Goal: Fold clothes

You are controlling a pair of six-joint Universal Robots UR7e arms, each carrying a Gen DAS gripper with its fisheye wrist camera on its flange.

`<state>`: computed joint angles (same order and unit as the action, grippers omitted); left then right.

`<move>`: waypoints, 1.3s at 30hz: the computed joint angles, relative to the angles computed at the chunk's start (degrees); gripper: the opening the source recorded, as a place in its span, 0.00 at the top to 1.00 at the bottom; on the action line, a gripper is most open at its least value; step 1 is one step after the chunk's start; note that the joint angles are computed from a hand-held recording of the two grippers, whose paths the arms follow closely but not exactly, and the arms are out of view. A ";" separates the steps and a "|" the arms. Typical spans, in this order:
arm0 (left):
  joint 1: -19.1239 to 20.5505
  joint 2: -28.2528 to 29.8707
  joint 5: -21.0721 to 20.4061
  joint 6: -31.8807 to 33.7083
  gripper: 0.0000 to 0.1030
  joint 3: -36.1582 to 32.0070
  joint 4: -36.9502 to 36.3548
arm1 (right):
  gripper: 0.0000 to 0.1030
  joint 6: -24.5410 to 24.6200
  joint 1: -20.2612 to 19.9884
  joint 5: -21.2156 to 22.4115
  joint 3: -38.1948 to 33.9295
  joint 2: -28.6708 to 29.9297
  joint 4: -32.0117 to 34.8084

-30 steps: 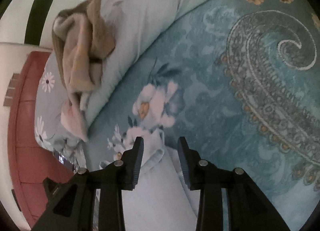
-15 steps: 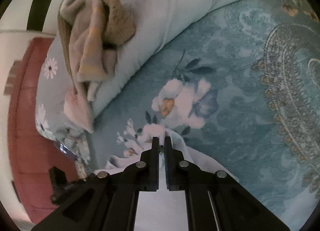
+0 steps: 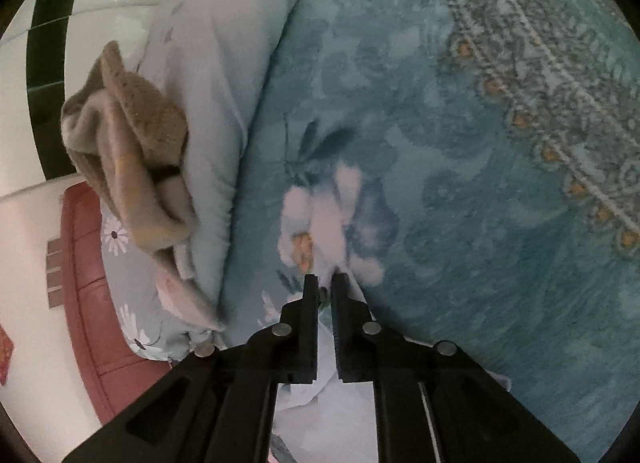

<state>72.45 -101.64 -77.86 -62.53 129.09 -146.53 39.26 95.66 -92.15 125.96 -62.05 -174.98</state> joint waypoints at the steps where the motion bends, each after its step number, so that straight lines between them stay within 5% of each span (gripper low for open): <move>1: -0.36 -0.63 1.00 -0.17 0.67 0.19 -0.61 | 0.75 -0.77 0.35 -0.61 0.02 -0.74 0.34; 4: -2.94 -2.64 4.21 1.84 0.52 -0.35 0.75 | 0.61 -4.31 1.81 -2.16 -0.33 -2.52 0.97; 8: -9.76 -6.77 10.82 6.42 0.44 -2.77 15.56 | 0.60 -10.06 4.07 -4.09 0.33 -6.72 5.33; 11: -15.66 -12.27 13.78 3.19 0.42 -0.91 28.88 | 0.58 -14.08 6.78 -8.50 2.52 -10.72 11.43; 15: -21.24 -20.26 12.82 -4.64 0.42 4.79 40.80 | 0.57 -15.28 7.36 -9.97 9.04 -17.25 18.91; 20: -24.63 -27.58 10.33 -11.99 0.42 10.30 42.76 | 0.57 -15.87 5.21 -6.34 17.28 -22.02 19.49; 23: -27.29 -31.15 10.42 -16.13 0.45 11.53 44.70 | 0.57 -15.75 5.13 -3.84 19.54 -21.76 16.09; 24: -28.19 -31.92 10.55 -17.27 0.55 11.51 46.31 | 0.58 -15.45 5.49 -3.54 19.78 -21.39 15.28; 27: -31.11 -34.26 10.97 -20.69 0.82 11.43 50.97 | 0.87 -15.07 6.22 -3.50 20.09 -20.90 14.62; 29: -33.46 -36.08 11.67 -22.48 0.97 11.43 52.97 | 0.92 -14.68 7.37 -3.88 19.65 -20.87 14.81; 35: -43.65 -41.72 15.10 -30.59 0.97 9.37 61.99 | 0.95 -13.94 10.82 -4.38 18.71 -22.15 14.07; 37: -43.57 -42.07 14.07 -30.63 0.97 9.04 64.35 | 0.96 -13.86 10.89 -5.36 18.55 -21.91 15.84; 39: -39.35 -39.67 12.80 -27.41 0.97 11.25 59.42 | 0.96 -13.39 10.02 -6.32 19.14 -21.37 16.90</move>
<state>33.10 -141.31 -65.06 -89.95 140.35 -87.11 25.87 105.68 -98.47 145.10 -83.42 -158.08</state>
